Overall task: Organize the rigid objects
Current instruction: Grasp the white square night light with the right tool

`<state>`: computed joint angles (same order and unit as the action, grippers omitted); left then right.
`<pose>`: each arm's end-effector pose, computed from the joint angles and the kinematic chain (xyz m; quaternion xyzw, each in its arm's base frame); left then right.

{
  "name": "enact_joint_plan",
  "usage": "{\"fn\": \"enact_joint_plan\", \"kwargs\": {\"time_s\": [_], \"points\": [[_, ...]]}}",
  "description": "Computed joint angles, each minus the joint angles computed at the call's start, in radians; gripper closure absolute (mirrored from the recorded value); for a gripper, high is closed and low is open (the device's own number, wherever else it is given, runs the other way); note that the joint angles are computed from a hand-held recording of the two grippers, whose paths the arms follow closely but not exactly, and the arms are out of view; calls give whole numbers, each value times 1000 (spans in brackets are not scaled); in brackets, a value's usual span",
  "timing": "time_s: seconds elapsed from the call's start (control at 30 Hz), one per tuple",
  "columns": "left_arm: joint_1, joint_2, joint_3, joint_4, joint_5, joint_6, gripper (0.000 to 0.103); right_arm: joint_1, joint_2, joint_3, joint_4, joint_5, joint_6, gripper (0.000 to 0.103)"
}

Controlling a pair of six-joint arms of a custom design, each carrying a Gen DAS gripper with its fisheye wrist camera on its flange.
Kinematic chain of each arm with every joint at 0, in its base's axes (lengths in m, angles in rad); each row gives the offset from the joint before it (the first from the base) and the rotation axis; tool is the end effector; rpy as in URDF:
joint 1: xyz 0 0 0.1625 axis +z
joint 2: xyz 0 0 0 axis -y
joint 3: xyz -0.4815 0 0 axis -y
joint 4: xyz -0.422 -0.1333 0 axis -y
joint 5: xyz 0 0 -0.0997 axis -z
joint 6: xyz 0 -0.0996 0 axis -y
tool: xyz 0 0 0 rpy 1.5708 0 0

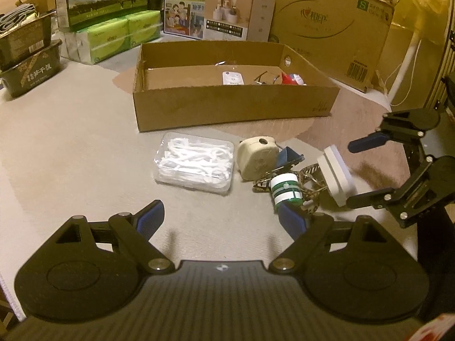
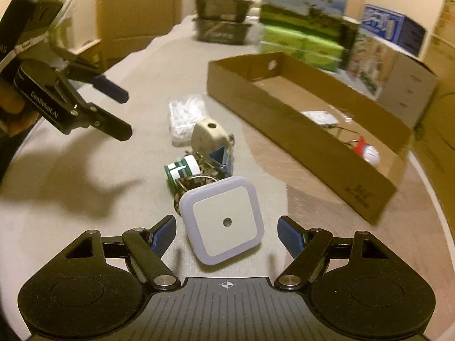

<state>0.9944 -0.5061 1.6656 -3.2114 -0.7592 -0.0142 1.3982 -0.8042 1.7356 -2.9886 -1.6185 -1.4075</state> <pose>-0.2146 -0.7073 -0.0055 0.1572 0.8834 -0.3210 0.3031 0.0029 -0.7318 0.1293 0.5571 -0.7945 0.1530 0.1873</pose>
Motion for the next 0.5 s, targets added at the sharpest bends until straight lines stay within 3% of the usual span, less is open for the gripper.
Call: {"fn": "enact_joint_plan", "kwargs": {"time_s": [0.17, 0.3, 0.5], "points": [[11, 7, -13, 16, -12, 3, 17, 5, 31, -62, 88, -19, -13, 25], [15, 16, -23, 21, -27, 14, 17, 7, 34, -90, 155, -21, 34, 30], [16, 34, -40, 23, -64, 44, 20, -3, 4, -21, 55, 7, 104, 38]]}}
